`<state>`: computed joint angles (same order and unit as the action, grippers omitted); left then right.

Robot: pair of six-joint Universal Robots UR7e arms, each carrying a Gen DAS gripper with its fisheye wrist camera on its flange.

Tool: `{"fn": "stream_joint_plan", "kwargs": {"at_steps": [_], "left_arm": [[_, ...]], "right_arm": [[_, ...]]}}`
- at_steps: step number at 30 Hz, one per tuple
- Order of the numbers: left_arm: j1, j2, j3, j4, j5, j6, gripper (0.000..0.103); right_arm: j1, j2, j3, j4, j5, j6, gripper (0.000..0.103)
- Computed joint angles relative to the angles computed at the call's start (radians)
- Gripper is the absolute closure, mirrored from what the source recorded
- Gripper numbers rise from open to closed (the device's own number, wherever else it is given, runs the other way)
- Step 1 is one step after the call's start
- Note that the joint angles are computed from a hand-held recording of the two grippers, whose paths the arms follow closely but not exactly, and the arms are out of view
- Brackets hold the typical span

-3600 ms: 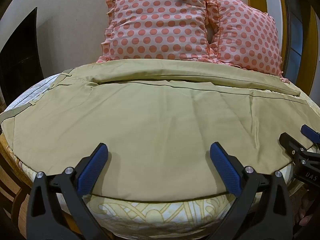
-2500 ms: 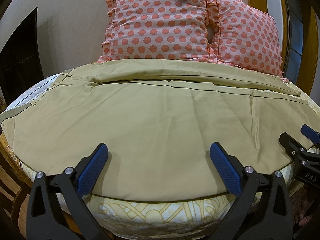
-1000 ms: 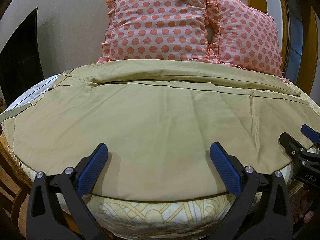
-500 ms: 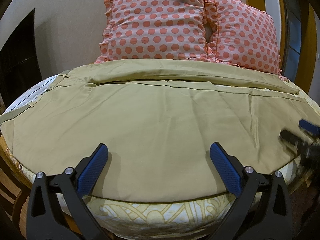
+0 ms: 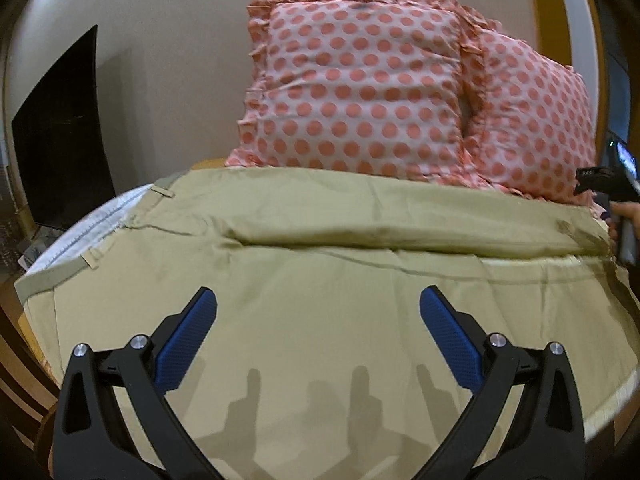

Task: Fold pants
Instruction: 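Grasp the khaki pants leg end with the right tool while the left tool approaches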

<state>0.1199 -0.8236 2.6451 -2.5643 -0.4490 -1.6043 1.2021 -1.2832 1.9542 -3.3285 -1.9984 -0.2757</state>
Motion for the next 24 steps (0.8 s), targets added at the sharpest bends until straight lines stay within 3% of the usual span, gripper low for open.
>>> {"fn": "stream_joint_plan", "kwargs": {"at_steps": [3, 6, 7, 9, 12, 13, 15, 16, 19, 21, 24], "left_arm": [[0.047, -0.005, -0.008, -0.041, 0.027, 0.051, 0.002], [0.089, 0.021, -0.021, -0.123, 0.035, 0.126, 0.002], [0.095, 0.029, -0.022, -0.139, 0.032, 0.137, 0.002], [0.115, 0.048, -0.029, -0.185, 0.026, 0.182, 0.002], [0.122, 0.058, -0.027, -0.221, 0.022, 0.208, 0.002], [0.119, 0.059, -0.025, -0.219, 0.025, 0.201, 0.002], [0.114, 0.055, -0.023, -0.202, 0.022, 0.182, 0.002], [0.109, 0.050, -0.020, -0.191, 0.019, 0.168, 0.002], [0.087, 0.028, -0.005, -0.157, 0.011, 0.116, 0.002], [0.072, 0.007, 0.007, -0.133, 0.009, 0.080, 0.002], [0.055, -0.027, 0.020, -0.101, 0.011, 0.036, 0.002]], "right_arm": [[0.019, 0.125, -0.177, 0.037, -0.127, 0.072, 0.016], [0.034, 0.211, -0.276, 0.021, -0.237, 0.054, 0.016], [0.042, 0.252, -0.320, 0.017, -0.306, 0.028, 0.017], [0.037, 0.292, -0.354, 0.018, -0.360, -0.004, 0.028], [0.011, 0.274, -0.310, -0.068, -0.254, -0.047, 0.057], [0.002, 0.265, -0.297, -0.082, -0.229, -0.067, 0.083], [-0.038, 0.196, -0.224, -0.060, -0.095, -0.012, 0.093], [-0.071, 0.142, -0.172, -0.045, 0.009, 0.039, 0.097], [-0.181, -0.013, 0.001, -0.072, 0.323, 0.073, 0.098], [-0.279, -0.144, 0.144, -0.086, 0.533, 0.075, 0.098], [-0.480, -0.355, 0.353, -0.051, 0.847, 0.047, 0.098]]}}
